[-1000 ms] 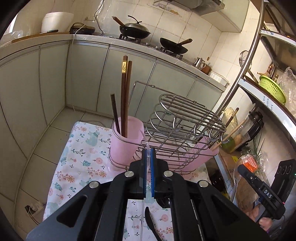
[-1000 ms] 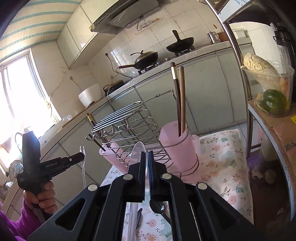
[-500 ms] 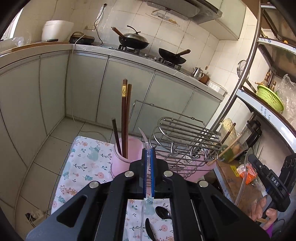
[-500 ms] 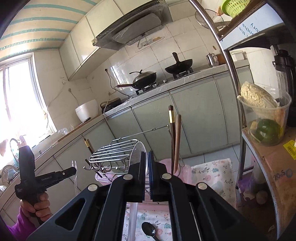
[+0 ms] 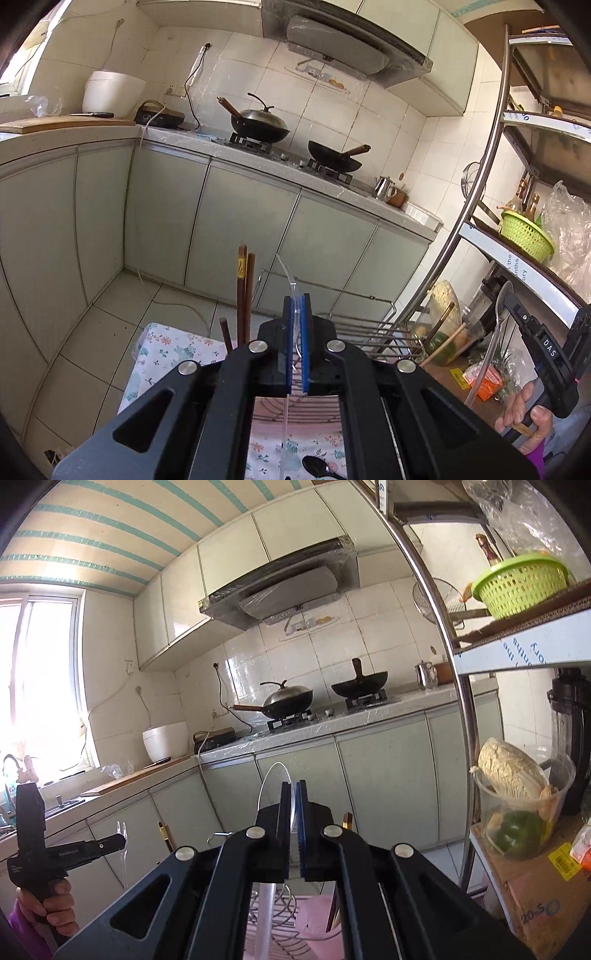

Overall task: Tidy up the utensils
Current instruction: 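Lift the clear plastic utensil up above the pink cup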

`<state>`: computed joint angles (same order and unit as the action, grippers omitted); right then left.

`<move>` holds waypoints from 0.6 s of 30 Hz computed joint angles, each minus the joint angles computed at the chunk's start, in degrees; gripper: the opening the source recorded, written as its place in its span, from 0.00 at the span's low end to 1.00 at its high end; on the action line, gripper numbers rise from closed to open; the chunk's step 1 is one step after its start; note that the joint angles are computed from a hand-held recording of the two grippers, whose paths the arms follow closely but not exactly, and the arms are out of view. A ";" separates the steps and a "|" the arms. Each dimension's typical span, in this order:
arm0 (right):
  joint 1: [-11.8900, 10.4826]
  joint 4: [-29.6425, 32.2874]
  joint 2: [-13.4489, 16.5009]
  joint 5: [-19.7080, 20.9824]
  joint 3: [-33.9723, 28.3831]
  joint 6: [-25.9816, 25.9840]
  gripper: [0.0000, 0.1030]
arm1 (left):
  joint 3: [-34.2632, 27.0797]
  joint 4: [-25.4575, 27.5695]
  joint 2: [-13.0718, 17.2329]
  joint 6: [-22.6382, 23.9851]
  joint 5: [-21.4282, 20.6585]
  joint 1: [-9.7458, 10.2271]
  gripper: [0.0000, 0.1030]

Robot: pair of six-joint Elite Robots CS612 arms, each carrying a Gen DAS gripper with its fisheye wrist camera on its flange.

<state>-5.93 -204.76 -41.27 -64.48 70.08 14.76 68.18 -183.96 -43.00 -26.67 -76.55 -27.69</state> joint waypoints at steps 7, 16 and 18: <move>1.77 -3.07 2.91 -5.83 -3.98 -5.19 0.02 | -4.22 -5.95 3.05 4.13 7.37 -0.78 0.02; 2.95 -6.33 6.62 -10.36 -8.67 -9.20 0.02 | -11.05 -11.28 7.93 3.53 11.79 -0.32 0.02; 2.97 -6.58 7.28 -10.97 -9.64 -9.36 0.02 | -12.61 -12.17 9.10 4.55 13.07 -0.40 0.02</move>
<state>-2.97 -211.33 -33.99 -75.45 60.44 5.39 55.57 -196.14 -33.91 -22.13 -63.48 -28.09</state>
